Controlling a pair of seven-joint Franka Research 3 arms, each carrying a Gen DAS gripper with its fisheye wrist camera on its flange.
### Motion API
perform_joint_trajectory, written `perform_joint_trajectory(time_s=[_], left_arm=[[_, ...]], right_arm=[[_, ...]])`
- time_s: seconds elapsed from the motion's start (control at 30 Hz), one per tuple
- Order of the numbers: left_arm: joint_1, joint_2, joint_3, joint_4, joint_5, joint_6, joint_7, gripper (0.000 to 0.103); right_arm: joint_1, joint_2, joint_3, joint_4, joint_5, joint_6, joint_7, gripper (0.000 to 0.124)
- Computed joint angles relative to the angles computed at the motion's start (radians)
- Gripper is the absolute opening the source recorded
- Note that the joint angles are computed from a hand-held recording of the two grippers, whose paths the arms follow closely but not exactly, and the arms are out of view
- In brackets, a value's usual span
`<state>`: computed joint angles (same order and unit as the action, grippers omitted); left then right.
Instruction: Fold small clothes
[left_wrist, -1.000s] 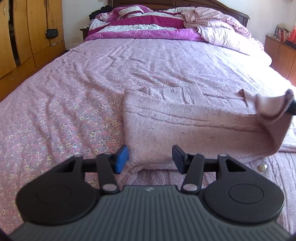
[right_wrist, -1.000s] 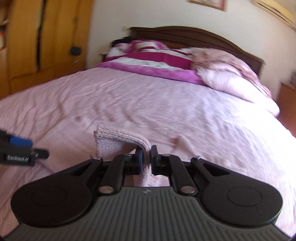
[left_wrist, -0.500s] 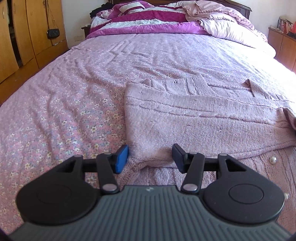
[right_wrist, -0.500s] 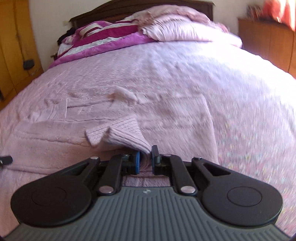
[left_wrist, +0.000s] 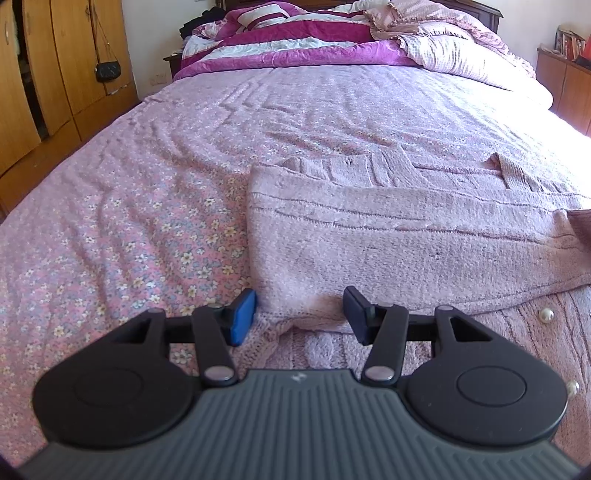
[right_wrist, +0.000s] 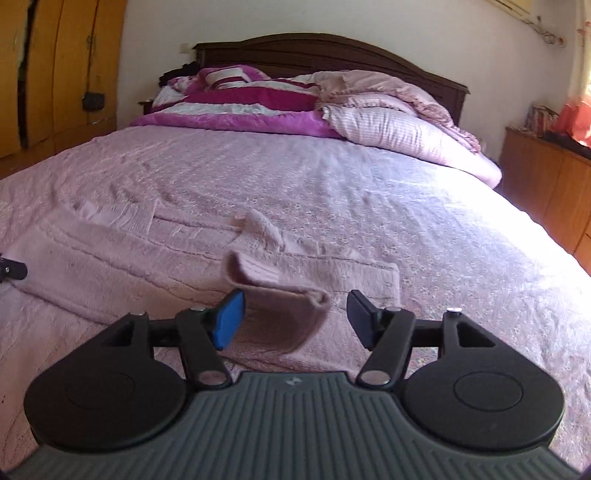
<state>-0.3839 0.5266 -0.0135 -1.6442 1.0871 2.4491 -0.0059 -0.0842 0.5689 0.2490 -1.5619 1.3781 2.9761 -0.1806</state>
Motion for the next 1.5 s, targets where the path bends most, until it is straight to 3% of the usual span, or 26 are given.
perform_joint_trajectory(time_s=[0.03, 0.1, 0.13, 0.27, 0.37, 0.43, 0.5, 0.57, 0.7, 0.9, 1.03, 1.27, 1.5], left_arm=[[0.0, -0.001, 0.0, -0.002, 0.001, 0.002, -0.001, 0.054], [0.0, -0.004, 0.001, -0.007, 0.003, 0.005, -0.004, 0.054], [0.001, -0.006, 0.001, -0.009, 0.005, 0.007, -0.006, 0.054], [0.002, -0.007, 0.001, -0.012, 0.01, 0.011, -0.011, 0.054], [0.001, -0.008, 0.001, -0.013, 0.013, 0.007, -0.01, 0.054], [-0.001, -0.008, 0.0, -0.013, 0.015, 0.004, -0.007, 0.054], [-0.001, -0.012, -0.002, -0.015, 0.015, 0.001, -0.005, 0.054], [-0.001, -0.025, -0.004, -0.026, 0.017, 0.002, -0.008, 0.054], [-0.004, -0.071, -0.01, -0.066, 0.045, -0.006, -0.008, 0.054], [0.001, -0.164, -0.048, -0.143, 0.084, -0.051, 0.026, 0.054], [0.009, -0.228, -0.085, -0.198, 0.081, -0.091, 0.066, 0.054], [0.028, -0.349, -0.147, -0.337, 0.067, -0.091, 0.02, 0.054], [0.028, -0.409, -0.199, -0.443, 0.04, -0.091, -0.1, 0.054]], right_arm=[[0.003, 0.002, -0.01, 0.003, -0.025, -0.024, 0.033, 0.062], [0.012, 0.011, -0.025, 0.014, -0.068, -0.036, 0.091, 0.016], [0.016, 0.018, -0.03, 0.024, -0.086, -0.03, 0.122, 0.014], [-0.002, 0.045, -0.005, 0.061, -0.073, 0.026, 0.158, 0.014], [0.042, 0.078, -0.069, 0.086, -0.199, 0.053, 0.346, 0.015], [0.074, 0.101, -0.119, 0.093, -0.29, 0.059, 0.455, 0.025], [0.128, 0.13, -0.197, 0.103, -0.394, 0.063, 0.577, 0.05], [0.122, 0.156, -0.196, 0.117, -0.429, 0.071, 0.611, 0.059], [0.055, 0.146, -0.136, 0.116, -0.429, 0.027, 0.68, 0.061], [-0.143, 0.045, 0.09, 0.01, -0.306, 0.009, 0.532, 0.07], [-0.217, -0.061, 0.143, -0.092, -0.135, -0.076, 0.396, 0.073], [-0.271, -0.27, 0.117, -0.313, 0.071, -0.259, 0.237, 0.08], [-0.244, -0.424, 0.024, -0.507, 0.133, -0.36, 0.153, 0.088]])
